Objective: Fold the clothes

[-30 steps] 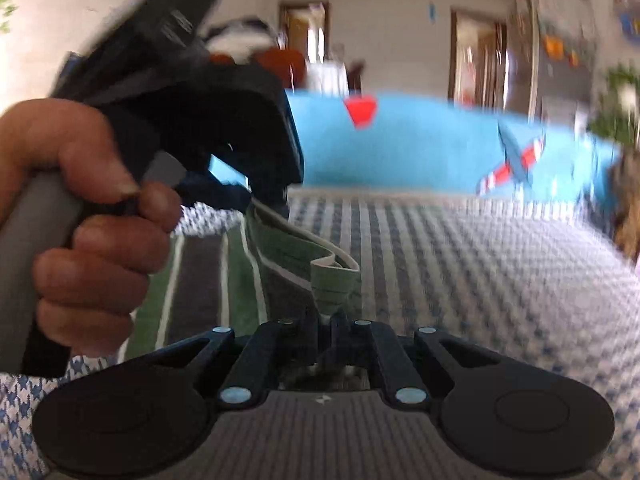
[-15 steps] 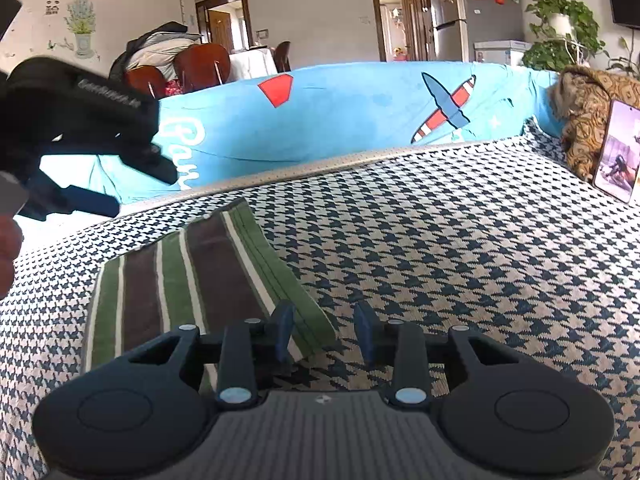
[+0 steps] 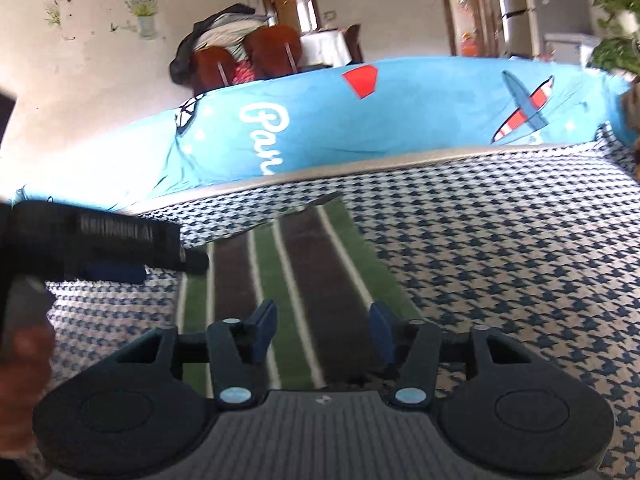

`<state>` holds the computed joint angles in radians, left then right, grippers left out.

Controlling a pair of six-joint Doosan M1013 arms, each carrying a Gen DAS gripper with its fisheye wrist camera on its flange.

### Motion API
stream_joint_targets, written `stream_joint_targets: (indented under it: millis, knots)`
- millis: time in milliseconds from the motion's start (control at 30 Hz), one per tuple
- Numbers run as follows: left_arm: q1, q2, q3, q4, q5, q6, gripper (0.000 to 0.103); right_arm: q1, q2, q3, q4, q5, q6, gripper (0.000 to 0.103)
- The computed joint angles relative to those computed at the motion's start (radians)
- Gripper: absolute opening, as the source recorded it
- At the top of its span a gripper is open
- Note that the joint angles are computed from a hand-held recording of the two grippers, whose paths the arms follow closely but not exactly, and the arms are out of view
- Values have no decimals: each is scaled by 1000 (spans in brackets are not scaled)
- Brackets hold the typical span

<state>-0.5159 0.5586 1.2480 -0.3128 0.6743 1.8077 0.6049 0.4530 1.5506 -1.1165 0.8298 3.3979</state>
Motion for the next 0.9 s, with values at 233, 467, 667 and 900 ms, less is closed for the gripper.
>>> stream_joint_targets:
  millis: [233,467,667,900]
  knots:
    - [1,-11,47,18,-7,46,91,-56,-35,21,135,-124,-148,75]
    - [-15,0,56,100,-76,-35,94,-86,-45,40,182,-208,-40,75]
    - [-30,-6,73,165,-125,-92,100,-71,-25,15,157,-154,-25,76]
    - [-36,24,46,219,-66,-137,101,-81,-2,-14,234,-112,-55,80]
